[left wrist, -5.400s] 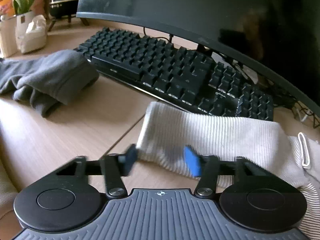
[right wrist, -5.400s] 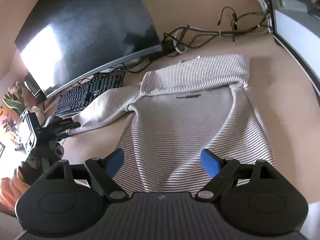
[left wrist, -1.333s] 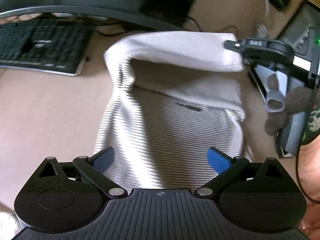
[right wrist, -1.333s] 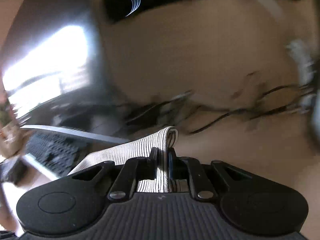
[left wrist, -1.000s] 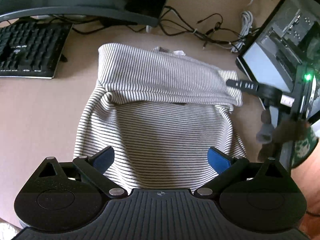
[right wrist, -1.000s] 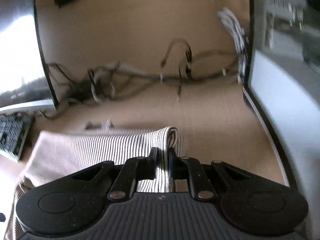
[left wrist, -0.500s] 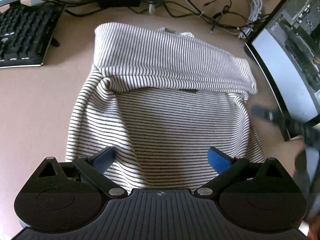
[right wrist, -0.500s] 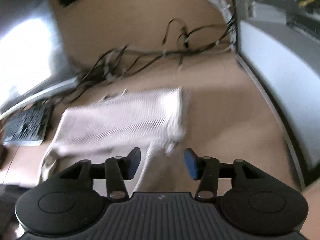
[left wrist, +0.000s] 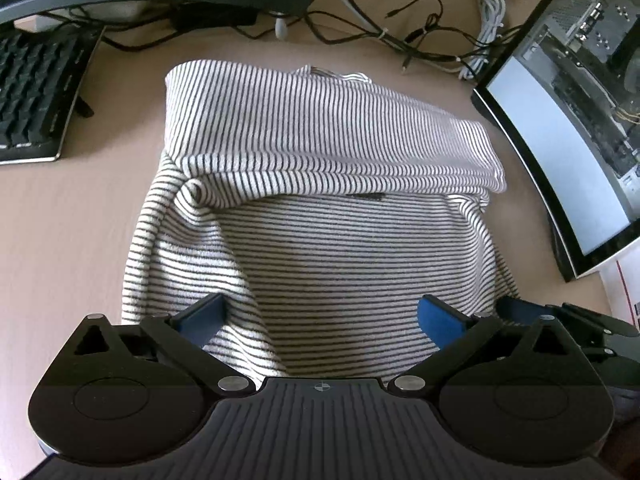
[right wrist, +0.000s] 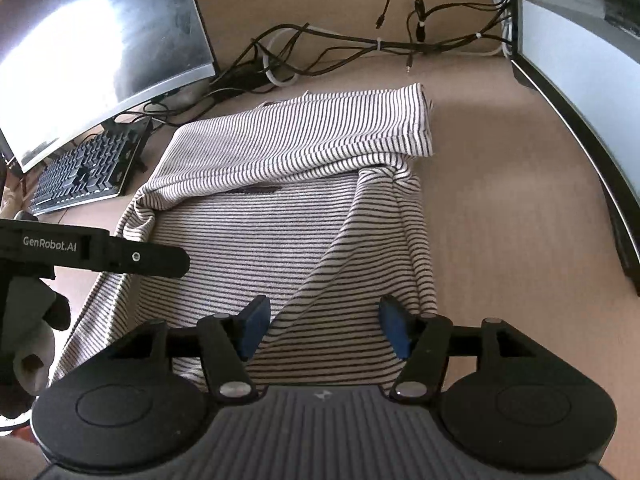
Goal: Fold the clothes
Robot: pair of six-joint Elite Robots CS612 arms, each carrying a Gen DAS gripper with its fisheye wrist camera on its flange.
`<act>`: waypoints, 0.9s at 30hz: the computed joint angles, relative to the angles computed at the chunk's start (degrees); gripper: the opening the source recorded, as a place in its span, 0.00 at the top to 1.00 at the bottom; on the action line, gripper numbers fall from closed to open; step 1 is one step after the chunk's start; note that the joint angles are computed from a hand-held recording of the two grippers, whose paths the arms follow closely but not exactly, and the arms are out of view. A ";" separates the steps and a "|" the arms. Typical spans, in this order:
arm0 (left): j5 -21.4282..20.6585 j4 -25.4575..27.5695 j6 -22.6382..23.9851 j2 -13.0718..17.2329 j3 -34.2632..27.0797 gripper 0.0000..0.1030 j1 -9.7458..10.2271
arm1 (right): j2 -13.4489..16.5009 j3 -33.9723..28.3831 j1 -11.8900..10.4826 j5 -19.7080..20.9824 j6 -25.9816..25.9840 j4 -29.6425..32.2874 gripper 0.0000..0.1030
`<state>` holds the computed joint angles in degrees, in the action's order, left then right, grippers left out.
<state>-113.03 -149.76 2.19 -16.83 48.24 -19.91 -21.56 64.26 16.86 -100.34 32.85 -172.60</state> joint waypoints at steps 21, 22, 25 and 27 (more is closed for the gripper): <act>0.74 1.49 1.67 4.56 -8.78 0.00 -0.78 | 3.61 -7.63 -1.22 -2.43 -6.03 3.54 0.39; 0.80 1.52 1.57 4.73 -9.10 0.00 -0.82 | 3.88 -8.07 -1.35 -2.40 -6.29 3.65 0.39; 0.93 1.64 1.27 5.09 -9.81 0.00 -0.93 | 4.55 -9.32 -1.73 -2.24 -6.89 4.11 0.39; 1.02 1.64 1.20 5.24 -10.09 0.00 -0.96 | 4.89 -9.97 -1.96 -1.84 -7.21 4.28 0.37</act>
<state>-112.01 -148.11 3.39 -11.59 38.15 -20.88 -16.67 54.30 14.90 -102.18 25.64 -168.32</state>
